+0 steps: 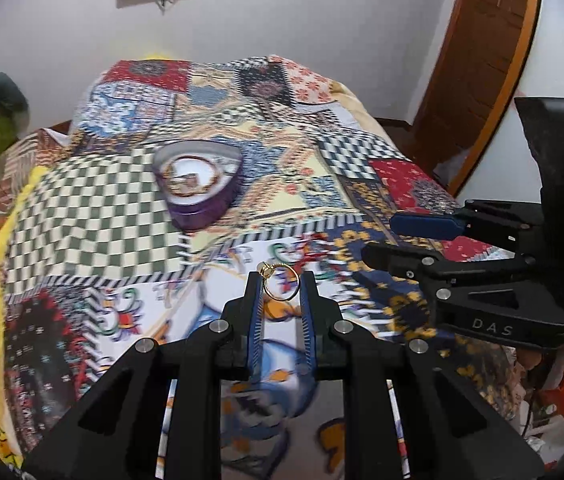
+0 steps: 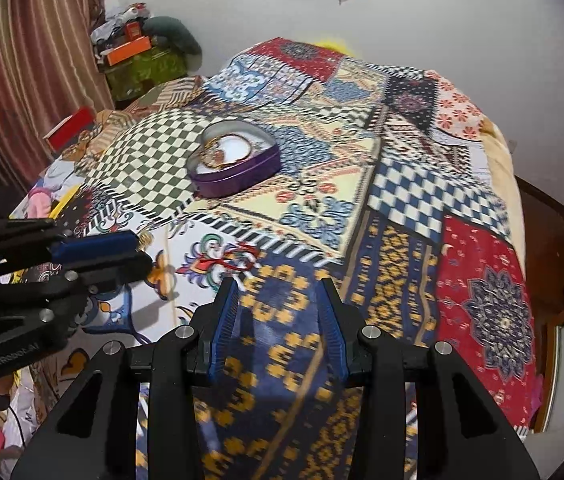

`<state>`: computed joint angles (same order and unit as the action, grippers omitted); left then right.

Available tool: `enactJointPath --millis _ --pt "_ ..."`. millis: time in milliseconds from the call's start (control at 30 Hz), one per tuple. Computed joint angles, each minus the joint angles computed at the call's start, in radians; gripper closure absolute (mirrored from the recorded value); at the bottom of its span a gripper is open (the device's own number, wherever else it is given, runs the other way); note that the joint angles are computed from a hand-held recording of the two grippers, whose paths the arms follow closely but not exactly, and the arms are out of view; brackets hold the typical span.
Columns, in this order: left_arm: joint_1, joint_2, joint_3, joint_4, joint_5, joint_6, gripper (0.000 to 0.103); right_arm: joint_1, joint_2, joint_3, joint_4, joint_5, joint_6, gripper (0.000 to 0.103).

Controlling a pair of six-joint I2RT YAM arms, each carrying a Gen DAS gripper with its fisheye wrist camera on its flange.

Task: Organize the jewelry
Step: 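Grasp a gold ring with the left tool while the right tool grasps the red-string bracelet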

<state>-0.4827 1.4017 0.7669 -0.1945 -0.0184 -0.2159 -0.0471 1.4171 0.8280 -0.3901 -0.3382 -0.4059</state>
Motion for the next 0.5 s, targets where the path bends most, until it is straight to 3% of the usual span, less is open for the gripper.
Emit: enactJointPath --millis 333,500 --pt "0.072 -0.022 -0.052 0.037 0.017 0.014 0.086 0.107 0.114 0.031 0.012 0.041 0.018 0.062" --pt "0.074 -0.026 -0.063 0.044 0.017 0.008 0.086 0.094 0.140 0.054 0.001 0.011 0.012 0.061"
